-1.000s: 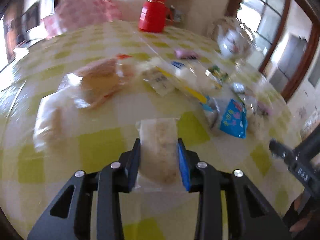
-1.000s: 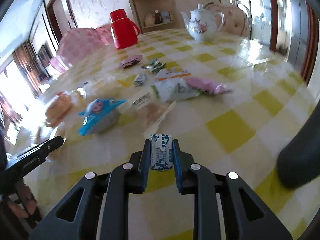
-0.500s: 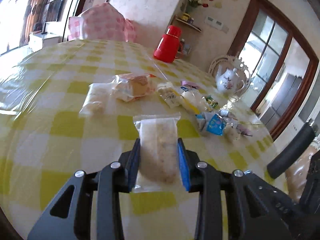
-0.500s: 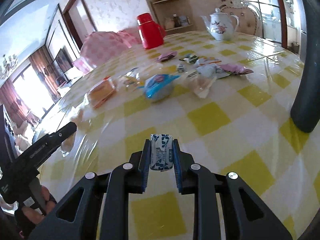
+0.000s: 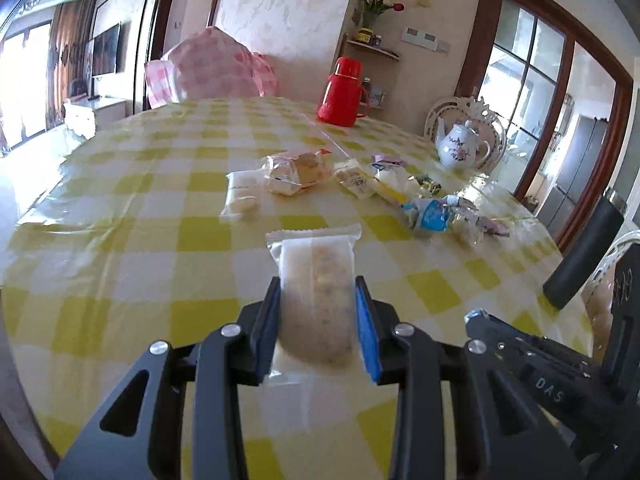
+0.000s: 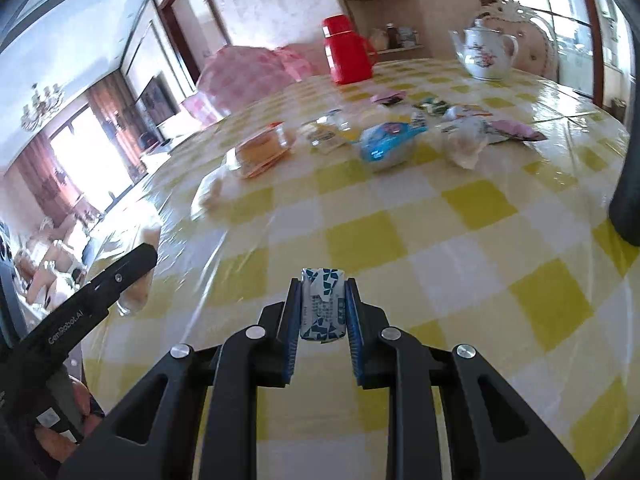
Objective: Organize snacks
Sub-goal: 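Carry both snacks over the purple-rimmed bin and open both tools to drop them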
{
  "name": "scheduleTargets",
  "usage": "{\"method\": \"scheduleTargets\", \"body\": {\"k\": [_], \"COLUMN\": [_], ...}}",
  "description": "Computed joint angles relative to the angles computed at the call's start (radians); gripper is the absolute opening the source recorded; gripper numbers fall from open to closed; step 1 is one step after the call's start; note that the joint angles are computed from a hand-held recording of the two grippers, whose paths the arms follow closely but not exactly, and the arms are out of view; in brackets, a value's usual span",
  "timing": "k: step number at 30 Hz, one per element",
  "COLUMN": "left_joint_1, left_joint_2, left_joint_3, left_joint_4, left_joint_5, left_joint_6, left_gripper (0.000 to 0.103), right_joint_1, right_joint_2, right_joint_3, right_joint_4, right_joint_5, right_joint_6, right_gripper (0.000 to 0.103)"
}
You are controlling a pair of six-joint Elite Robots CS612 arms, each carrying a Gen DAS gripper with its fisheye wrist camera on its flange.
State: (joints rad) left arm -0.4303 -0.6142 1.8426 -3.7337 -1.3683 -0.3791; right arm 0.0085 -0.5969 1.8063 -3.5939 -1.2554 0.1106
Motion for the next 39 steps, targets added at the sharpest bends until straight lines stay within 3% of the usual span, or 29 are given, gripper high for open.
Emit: {"method": "scheduleTargets", "body": {"k": [9, 24, 31, 39], "left_joint_1": [0.003, 0.056, 0.102, 0.16], "left_joint_2": [-0.057, -0.11, -0.127, -0.151], "left_joint_3": [0.097, 0.247, 0.295, 0.329], "left_joint_4": [-0.026, -0.061, -0.039, 0.023], "left_joint_5": [0.069, 0.157, 0.168, 0.23], "left_joint_6": [0.037, 0.097, 0.117, 0.12], "left_gripper": [0.035, 0.035, 0.035, 0.035], "right_joint_1": [0.043, 0.154, 0.195, 0.26], "right_joint_2": [-0.012, -0.041, -0.044, -0.061], "right_joint_3": [0.018, 0.055, 0.061, 0.076], "right_joint_4": [0.001, -0.016, -0.008, 0.031], "right_joint_5": [0.021, 0.091, 0.165, 0.214], "right_joint_6": [-0.073, -0.231, -0.299, -0.417], "right_gripper": [0.023, 0.023, 0.023, 0.023]}}
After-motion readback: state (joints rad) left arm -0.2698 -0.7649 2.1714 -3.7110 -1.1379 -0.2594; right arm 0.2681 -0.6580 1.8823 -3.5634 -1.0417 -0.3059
